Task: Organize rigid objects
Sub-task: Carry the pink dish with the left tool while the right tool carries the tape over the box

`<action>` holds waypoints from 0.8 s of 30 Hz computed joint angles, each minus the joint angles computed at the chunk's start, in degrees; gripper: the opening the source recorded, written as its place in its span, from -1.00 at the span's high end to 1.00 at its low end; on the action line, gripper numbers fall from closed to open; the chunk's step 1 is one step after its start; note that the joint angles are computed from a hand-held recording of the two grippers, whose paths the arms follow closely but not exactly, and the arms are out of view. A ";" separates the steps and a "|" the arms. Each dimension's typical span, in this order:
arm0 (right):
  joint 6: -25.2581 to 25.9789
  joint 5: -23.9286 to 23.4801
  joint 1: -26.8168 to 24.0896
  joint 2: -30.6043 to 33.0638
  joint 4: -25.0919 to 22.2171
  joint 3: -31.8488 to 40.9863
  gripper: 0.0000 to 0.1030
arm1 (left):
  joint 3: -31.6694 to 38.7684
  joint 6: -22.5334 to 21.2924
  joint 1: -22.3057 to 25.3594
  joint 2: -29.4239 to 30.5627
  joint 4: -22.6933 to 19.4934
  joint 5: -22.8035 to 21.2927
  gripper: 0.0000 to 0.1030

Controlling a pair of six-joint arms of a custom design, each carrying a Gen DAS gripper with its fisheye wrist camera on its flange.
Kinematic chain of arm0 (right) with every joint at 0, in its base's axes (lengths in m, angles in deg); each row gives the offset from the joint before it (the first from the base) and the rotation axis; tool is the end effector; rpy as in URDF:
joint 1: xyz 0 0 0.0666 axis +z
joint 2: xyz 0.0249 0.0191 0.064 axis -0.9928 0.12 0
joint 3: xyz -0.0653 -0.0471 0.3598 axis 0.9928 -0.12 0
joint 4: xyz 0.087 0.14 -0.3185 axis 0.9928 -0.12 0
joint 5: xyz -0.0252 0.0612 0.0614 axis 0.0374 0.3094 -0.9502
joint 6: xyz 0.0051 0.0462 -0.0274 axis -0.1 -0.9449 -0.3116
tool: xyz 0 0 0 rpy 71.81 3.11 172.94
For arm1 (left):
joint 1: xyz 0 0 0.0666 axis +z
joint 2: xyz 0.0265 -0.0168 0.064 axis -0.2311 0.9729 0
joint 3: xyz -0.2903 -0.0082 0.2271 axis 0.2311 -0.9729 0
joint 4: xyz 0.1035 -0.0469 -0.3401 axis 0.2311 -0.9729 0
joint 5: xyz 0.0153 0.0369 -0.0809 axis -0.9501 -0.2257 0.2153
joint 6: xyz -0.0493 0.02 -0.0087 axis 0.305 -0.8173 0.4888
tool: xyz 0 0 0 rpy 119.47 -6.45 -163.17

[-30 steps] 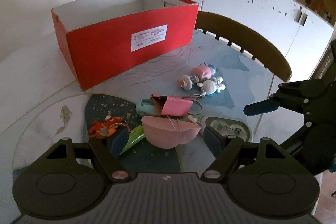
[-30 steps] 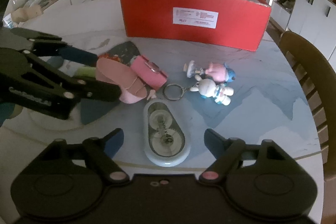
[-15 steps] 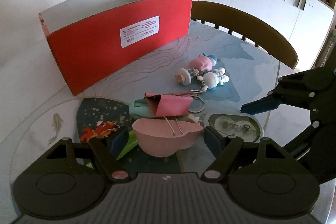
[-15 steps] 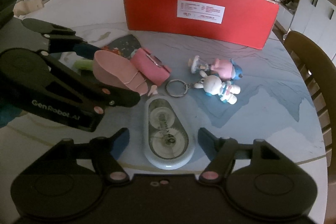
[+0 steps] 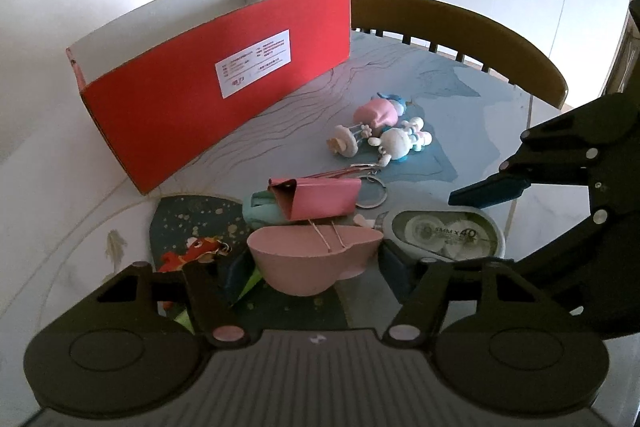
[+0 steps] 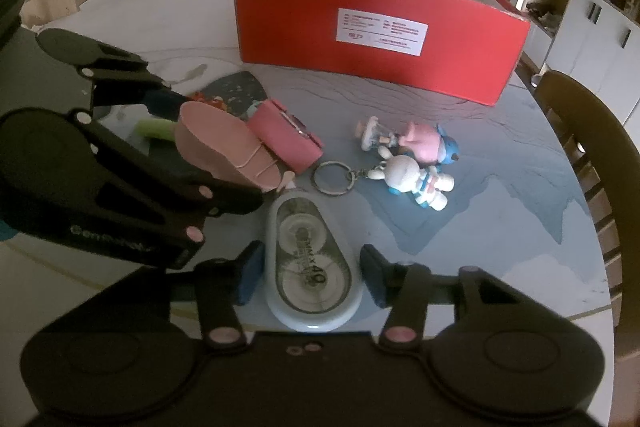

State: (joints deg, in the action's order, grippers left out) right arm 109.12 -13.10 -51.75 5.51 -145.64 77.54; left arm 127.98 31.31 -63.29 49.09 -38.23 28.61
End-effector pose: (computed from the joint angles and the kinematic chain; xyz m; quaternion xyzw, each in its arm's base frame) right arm 0.3482 0.2216 0.4483 -0.4587 0.8303 0.1390 0.2845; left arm 0.2762 -0.3003 0.4248 0.0298 0.9356 0.0250 0.3509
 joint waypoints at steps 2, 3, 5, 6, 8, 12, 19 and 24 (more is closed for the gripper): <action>0.04 -0.13 -0.11 -0.10 -0.47 0.03 0.00 | -0.30 0.78 0.17 -0.43 0.28 0.70 -0.30; -0.06 -0.14 -0.15 -0.23 -0.56 -0.04 0.00 | -0.41 1.16 0.13 -0.61 0.29 0.72 -0.30; -0.55 -0.28 -0.32 -0.54 -0.90 -0.11 0.00 | -0.38 1.89 -0.02 -0.83 -0.07 0.52 -0.30; -0.99 -0.38 -0.43 -0.69 -1.15 -0.08 0.00 | -0.37 2.31 -0.13 -0.97 -0.27 0.51 -0.30; -2.42 -0.77 -0.77 -1.05 -1.60 0.00 0.00 | -0.47 3.49 -0.48 -1.49 -0.56 0.56 -0.29; -4.49 -2.32 -1.59 -1.82 -2.84 0.31 0.00 | -0.43 5.78 -1.37 -2.35 -1.56 -0.07 -0.29; -4.07 -3.34 -2.53 -3.82 -4.80 0.39 0.00 | -1.39 10.41 -3.40 -4.06 -3.43 -0.97 -0.29; -4.97 -4.39 -2.86 -5.14 -5.65 0.68 0.00 | -1.19 13.19 -5.43 -5.46 -3.93 -1.87 -0.29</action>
